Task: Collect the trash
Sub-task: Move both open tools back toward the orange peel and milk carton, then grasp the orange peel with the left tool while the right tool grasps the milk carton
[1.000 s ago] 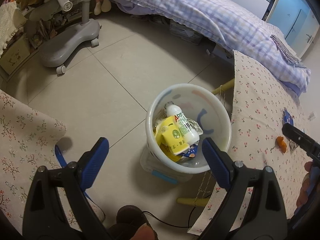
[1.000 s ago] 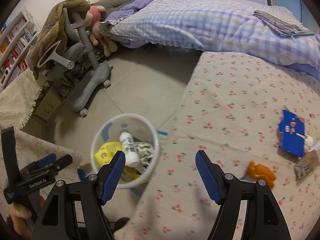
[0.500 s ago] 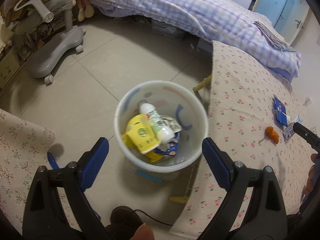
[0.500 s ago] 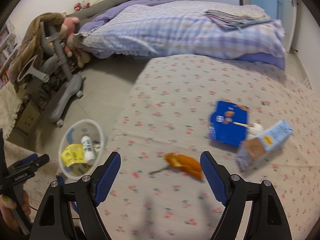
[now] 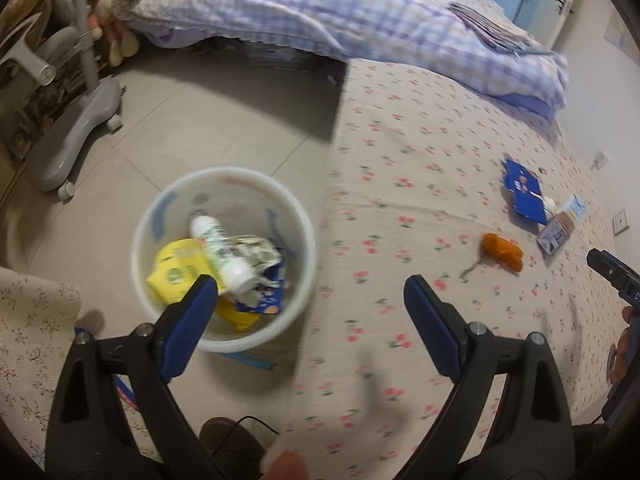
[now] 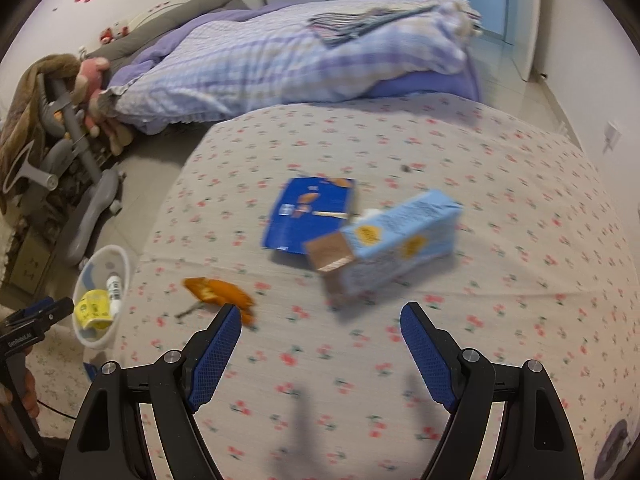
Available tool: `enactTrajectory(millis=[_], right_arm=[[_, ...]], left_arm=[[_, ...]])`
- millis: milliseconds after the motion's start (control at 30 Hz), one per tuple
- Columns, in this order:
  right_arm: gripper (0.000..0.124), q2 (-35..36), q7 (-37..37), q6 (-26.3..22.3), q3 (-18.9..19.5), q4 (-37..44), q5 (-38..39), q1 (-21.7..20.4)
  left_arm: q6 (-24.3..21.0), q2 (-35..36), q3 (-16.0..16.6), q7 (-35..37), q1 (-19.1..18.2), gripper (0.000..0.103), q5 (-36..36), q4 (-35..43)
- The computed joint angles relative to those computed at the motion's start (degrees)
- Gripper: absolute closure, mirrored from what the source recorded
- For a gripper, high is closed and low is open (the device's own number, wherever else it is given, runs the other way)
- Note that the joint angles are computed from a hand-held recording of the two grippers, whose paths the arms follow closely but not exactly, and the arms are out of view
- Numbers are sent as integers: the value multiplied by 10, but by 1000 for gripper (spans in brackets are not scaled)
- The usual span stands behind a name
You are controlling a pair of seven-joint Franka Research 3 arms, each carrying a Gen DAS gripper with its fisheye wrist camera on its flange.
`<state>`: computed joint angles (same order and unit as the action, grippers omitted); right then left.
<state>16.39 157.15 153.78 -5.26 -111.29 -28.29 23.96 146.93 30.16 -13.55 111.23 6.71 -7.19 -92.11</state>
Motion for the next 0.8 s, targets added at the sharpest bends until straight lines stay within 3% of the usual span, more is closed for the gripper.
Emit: enactTrajectory(millis=[167,500,800], right_arm=[[41,-43,38,16,-8,-64,-25,-10],[41,-89,81,30,12,-131,-48,-61],[41,-90,81,31,20,-134,-41,-84]], left_arm=[[-19,3,-13,1,-19,9,-1,1],[-36,34,-37,-2,-56,9,-13,22],[-45,79,-56,6,-72,34,-41,65]])
